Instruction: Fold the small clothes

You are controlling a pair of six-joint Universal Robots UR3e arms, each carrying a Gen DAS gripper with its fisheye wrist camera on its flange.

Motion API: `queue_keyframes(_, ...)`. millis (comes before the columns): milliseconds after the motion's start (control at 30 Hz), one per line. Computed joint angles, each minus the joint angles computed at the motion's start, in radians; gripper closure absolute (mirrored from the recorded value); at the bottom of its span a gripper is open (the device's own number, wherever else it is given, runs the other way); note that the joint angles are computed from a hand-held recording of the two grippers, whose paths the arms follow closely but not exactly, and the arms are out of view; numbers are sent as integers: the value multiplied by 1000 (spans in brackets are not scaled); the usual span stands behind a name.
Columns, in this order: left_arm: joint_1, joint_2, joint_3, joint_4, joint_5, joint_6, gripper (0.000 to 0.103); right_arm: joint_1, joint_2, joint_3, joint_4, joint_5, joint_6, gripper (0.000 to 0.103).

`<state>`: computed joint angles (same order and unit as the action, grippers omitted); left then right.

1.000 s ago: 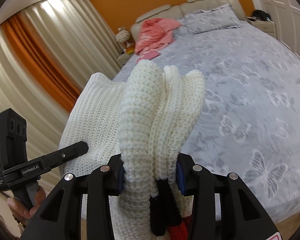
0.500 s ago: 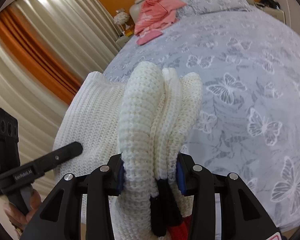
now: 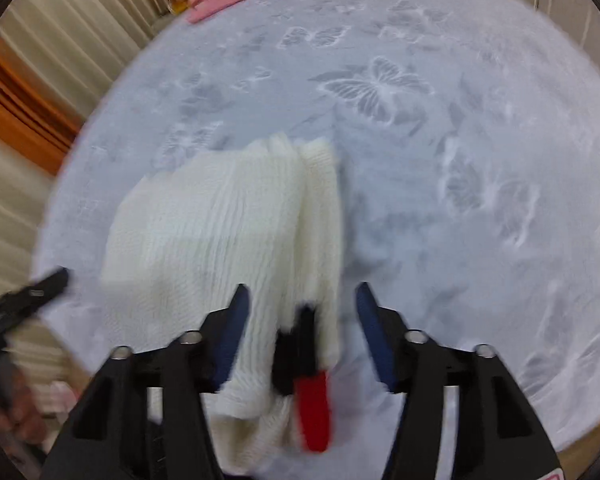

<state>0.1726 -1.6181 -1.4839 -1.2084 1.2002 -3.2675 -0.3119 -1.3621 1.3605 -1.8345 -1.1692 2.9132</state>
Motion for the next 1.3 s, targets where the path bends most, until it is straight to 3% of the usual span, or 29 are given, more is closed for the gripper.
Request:
queue_keyframes(33, 38, 73, -73, 27, -46, -10, 36, -16, -60, 56, -28, 24, -22, 53)
queue_keyframes(67, 40, 113, -104, 53, -36, -16, 33, -21, -133, 115, -67, 36, -47, 55)
queue_keyframes(133, 6, 162, -124, 90, 17, -14, 27, -20, -202, 159, -89, 68, -76, 65)
queue_keyframes(233, -108, 161, -105, 141, 125, -16, 21, 22, -194, 147, -85, 91, -66, 69)
queue_keyframes(300, -178, 131, -99, 169, 173, -21, 21, 92, -127, 160, -158, 11, -52, 73)
queue_keyframes(367, -226, 93, -95, 180, 195, -43, 21, 171, -41, 193, -239, -162, -48, 75)
queue_keyframes(433, -234, 71, -106, 165, 196, -52, 21, 171, -47, 275, -316, -183, -57, 76)
queue_keyframes(533, -223, 88, -149, 153, 223, -39, 21, 124, -187, 282, -223, -122, -62, 74)
queue_keyframes(700, -174, 199, -243, 129, 216, -8, 21, 63, -298, 270, 19, 48, -260, 75)
queue_keyframes(733, -166, 217, -262, 127, 211, -9, 21, 78, -292, 289, 1, 17, -279, 76)
queue_keyframes(767, -158, 231, -278, 122, 204, -7, 21, 115, -269, 333, -77, -86, -284, 78)
queue_keyframes(800, -155, 235, -288, 115, 203, 0, 21, 130, -238, 382, -162, -177, -273, 76)
queue_keyframes(833, -162, 236, -300, 113, 215, 2, 21, 105, -213, 421, -211, -206, -270, 73)
queue_keyframes(900, -184, 239, -338, 131, 243, 7, 21, -4, -215, 431, -149, -93, -246, 72)
queue_keyframes(967, -211, 224, -368, 165, 282, 12, 21, -7, -266, 411, -87, -70, -234, 78)
queue_keyframes(1100, -235, 177, -399, 186, 304, 0, 21, 62, -375, 452, -106, -76, -255, 80)
queue_keyframes(1167, -239, 151, -394, 184, 305, -9, 21, 124, -299, 492, -202, -196, -226, 81)
queue_keyframes(1233, -242, 140, -381, 170, 310, -17, 21, 82, -267, 527, -256, -160, -235, 84)
queue_keyframes(1300, -256, 164, -371, 170, 342, -25, 21, 43, -300, 483, -159, -113, -197, 82)
